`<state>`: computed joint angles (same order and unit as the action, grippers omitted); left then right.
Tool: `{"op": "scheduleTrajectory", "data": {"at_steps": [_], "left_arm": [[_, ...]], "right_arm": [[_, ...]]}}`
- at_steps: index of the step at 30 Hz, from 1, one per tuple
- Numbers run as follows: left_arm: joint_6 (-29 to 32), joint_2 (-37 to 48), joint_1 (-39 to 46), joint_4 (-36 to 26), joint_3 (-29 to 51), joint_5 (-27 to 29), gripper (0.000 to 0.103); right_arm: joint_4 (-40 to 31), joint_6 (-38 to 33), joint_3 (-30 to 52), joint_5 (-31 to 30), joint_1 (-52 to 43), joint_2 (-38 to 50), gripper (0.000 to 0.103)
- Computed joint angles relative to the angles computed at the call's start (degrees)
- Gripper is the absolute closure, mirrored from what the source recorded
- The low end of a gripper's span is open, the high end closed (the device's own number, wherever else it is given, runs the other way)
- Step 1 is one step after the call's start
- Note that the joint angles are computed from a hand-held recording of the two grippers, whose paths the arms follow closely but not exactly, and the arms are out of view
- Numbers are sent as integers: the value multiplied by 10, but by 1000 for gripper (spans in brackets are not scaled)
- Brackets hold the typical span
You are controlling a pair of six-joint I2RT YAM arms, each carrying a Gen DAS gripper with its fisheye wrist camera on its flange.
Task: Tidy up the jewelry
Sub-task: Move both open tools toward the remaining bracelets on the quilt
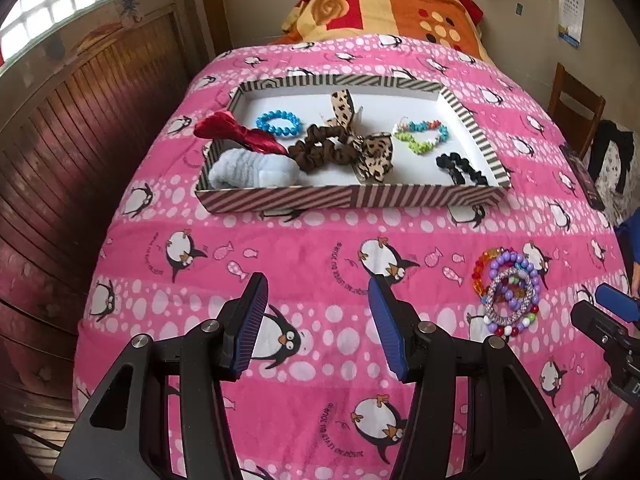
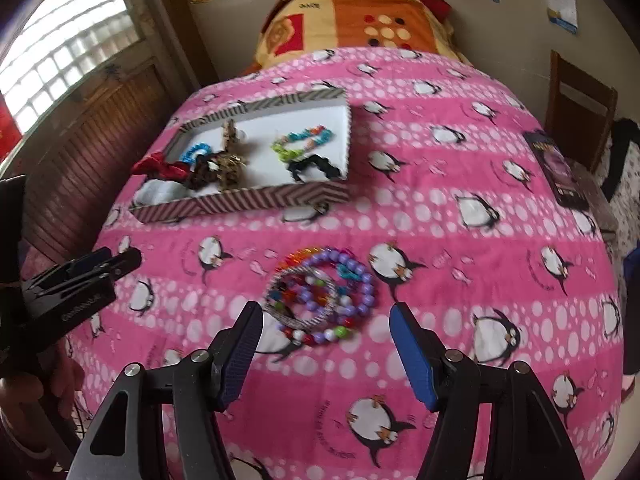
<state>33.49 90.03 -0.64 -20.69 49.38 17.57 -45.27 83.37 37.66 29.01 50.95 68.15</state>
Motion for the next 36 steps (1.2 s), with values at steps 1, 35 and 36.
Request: {"op": "scheduleTrajectory", "data": {"at_steps": [1,35,36], "left_arm": [[1,-1,-2,1,-2,-2,51],[53,79,-92,-144,43,84,51],[49,86,-99,-146,44,87,51]], "right_arm": [[-1,4,-6,-3,0,-4,40],[23,5,-97,-41,-29,-47,40],[24,3,-99,-42,-30,-48,40]]}}
